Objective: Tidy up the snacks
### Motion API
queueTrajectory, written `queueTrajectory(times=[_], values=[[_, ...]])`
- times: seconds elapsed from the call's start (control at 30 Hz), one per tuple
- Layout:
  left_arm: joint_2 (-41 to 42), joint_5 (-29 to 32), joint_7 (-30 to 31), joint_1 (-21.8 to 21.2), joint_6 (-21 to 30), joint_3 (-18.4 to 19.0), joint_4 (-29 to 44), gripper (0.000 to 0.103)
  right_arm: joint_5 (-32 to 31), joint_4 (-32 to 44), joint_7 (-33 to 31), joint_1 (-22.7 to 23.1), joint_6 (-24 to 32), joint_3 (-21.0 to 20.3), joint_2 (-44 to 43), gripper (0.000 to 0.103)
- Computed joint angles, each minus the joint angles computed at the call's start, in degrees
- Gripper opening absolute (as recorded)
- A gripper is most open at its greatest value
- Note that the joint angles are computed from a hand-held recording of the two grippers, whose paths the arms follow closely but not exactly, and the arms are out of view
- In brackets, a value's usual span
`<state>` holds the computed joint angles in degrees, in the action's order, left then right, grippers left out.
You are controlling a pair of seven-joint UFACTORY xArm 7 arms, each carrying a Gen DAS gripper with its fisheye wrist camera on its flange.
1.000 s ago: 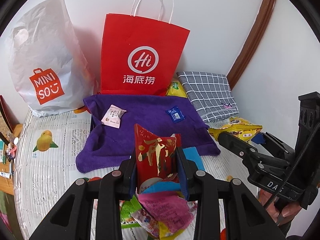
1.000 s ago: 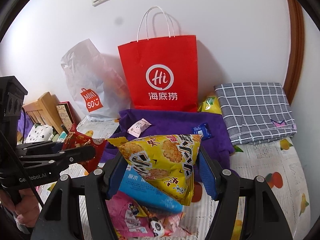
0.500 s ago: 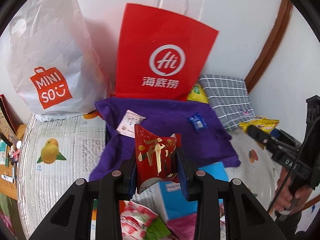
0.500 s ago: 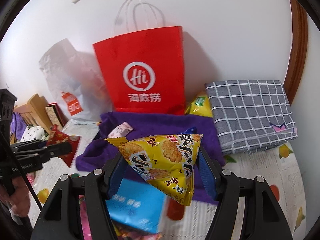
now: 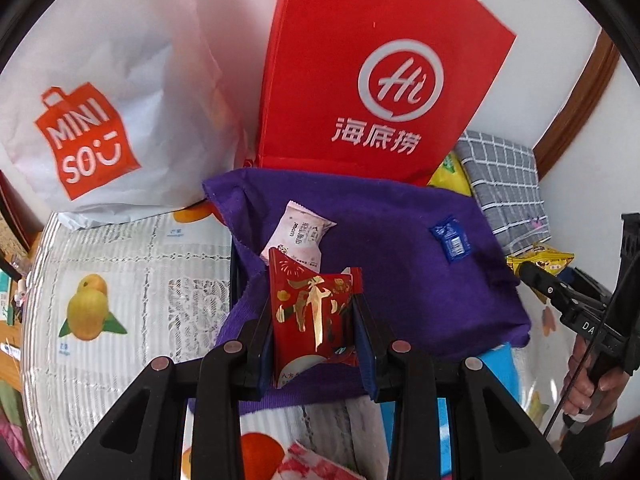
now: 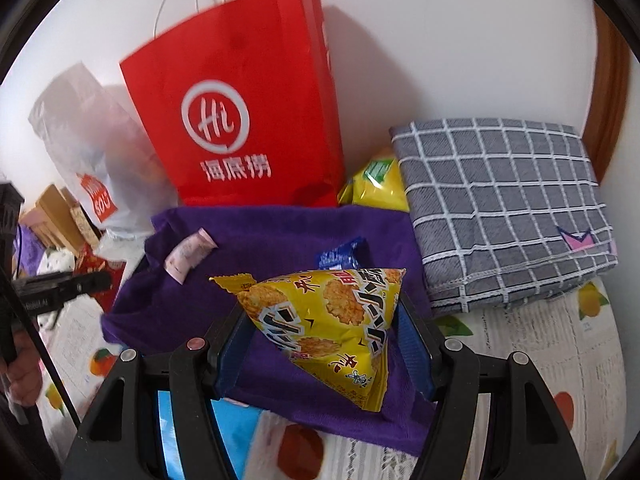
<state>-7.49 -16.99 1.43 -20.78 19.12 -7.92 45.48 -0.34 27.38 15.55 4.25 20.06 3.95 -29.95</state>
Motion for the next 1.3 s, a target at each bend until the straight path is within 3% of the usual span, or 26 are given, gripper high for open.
queueTrajectory(times=[0.27, 0.4, 0.7, 0.87, 1.03, 1.17, 1.3], values=[[6.7, 2.0, -1.8, 0.9, 0.5, -1.0, 3.9, 0.032, 2.3, 2.6, -5.8, 2.9, -1.8, -2.7, 7.1, 0.066], [8.8, 4.3, -3.1, 1.6, 0.5, -1.3, 5.3, 0.032, 2.2, 3.8, -6.5, 2.0, -2.1, -1.9, 10.3, 0.066], [12.6, 3.5, -2.0, 2.3, 0.9, -2.1, 8.1, 0.033, 5.9, 5.1, -10.4, 3.3, -1.2, -3.0, 14.4, 0.067], [13.1, 1.6, -1.2, 2.7, 0.6, -2.8, 7.7, 0.033, 4.9, 5.6, -9.6, 2.2, -0.2, -2.0, 15.5, 0.067], [11.7, -1.8, 1.3, 3.3, 2.2, -3.0, 7.2, 0.053, 3.7, 6.3, -8.4, 1.6, 1.7, -1.3, 15.3, 0.071], [8.8, -2.2, 1.4, 3.0, 2.3, -2.4, 5.5, 0.059, 3.0, 5.6, -6.5, 1.3, 2.7, -0.9, 12.7, 0.080], [4.5, -2.1, 0.6, 2.4, 1.9, -1.6, 2.7, 0.059, 3.5, 4.8, -3.7, 1.2, 5.6, -0.9, 8.2, 0.080]])
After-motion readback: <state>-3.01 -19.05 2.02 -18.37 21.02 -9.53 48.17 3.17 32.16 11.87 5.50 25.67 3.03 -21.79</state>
